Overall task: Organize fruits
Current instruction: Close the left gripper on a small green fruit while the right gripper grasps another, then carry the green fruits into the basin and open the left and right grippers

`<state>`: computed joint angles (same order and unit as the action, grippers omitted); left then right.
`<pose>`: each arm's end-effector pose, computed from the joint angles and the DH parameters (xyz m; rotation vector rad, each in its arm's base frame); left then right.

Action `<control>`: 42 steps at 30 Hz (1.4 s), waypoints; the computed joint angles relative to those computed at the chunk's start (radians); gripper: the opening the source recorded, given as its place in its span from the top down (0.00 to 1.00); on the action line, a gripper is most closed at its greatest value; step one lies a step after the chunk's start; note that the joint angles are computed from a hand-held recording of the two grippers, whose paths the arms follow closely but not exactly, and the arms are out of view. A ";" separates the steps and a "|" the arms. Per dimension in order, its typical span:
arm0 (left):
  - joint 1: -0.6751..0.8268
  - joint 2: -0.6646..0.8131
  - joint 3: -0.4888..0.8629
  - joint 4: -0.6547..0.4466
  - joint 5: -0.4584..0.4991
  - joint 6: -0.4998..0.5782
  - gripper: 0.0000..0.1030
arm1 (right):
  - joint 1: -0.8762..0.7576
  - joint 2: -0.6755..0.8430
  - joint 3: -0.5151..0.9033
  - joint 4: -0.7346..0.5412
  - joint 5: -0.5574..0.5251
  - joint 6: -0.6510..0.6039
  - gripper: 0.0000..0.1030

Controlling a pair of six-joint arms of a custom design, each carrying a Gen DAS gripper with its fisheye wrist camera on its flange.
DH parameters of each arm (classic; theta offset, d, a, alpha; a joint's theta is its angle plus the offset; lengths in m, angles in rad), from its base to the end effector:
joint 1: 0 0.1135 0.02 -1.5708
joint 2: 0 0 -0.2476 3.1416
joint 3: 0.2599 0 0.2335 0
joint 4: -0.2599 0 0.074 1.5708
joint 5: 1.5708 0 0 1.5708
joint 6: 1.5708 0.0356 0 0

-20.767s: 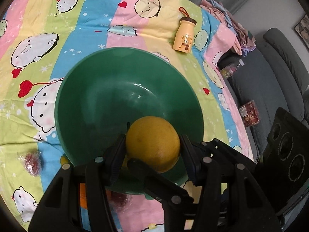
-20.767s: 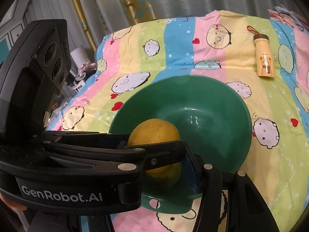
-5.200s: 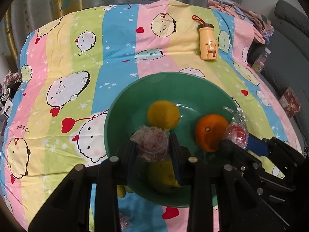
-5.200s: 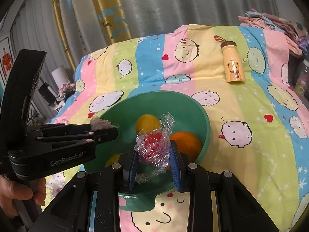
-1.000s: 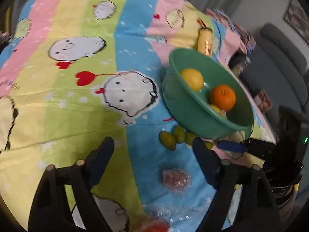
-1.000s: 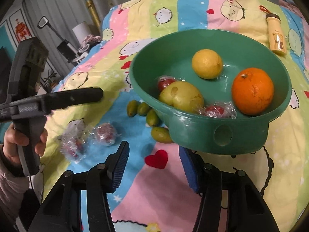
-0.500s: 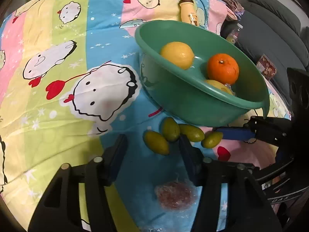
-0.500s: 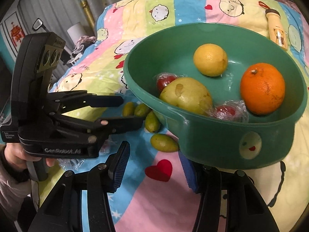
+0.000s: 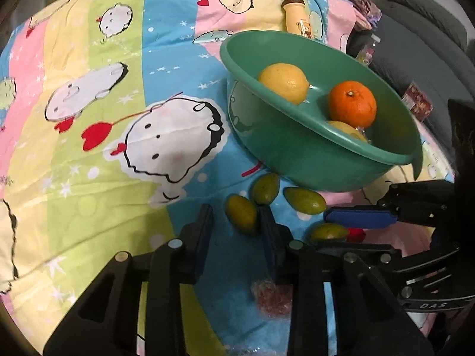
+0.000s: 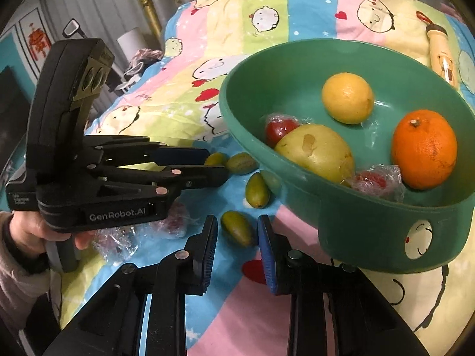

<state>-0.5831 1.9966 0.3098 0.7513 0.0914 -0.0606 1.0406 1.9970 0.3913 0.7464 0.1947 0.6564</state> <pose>0.1824 -0.1242 0.0198 0.6934 2.4454 -0.3746 0.1301 0.2084 0.0288 -0.3851 2.4511 0.5311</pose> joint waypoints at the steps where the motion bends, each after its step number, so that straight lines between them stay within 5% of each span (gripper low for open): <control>1: -0.015 0.001 0.007 -0.008 -0.021 0.002 0.70 | -0.007 0.000 0.002 -0.002 -0.005 -0.003 0.70; 10: -0.034 0.027 -0.004 0.055 -0.076 -0.012 0.80 | 0.014 -0.012 0.054 -0.121 0.043 -0.028 0.79; 18: -0.030 0.011 -0.074 0.147 -0.082 -0.058 0.80 | 0.005 -0.031 0.008 -0.052 0.009 -0.026 0.79; 25: -0.010 -0.169 -0.188 0.141 -0.075 -0.110 0.80 | 0.041 -0.094 -0.038 -0.004 0.007 -0.018 0.79; 30: -0.018 -0.403 -0.265 0.040 -0.080 -0.155 0.80 | 0.061 -0.198 -0.126 0.076 0.021 -0.019 0.79; 35: -0.098 -0.670 -0.267 -0.185 -0.142 -0.192 0.80 | 0.064 -0.315 -0.230 0.164 0.058 -0.018 0.79; 42: -0.209 -0.765 -0.181 -0.332 -0.212 -0.246 0.80 | 0.017 -0.439 -0.342 0.219 0.095 0.006 0.79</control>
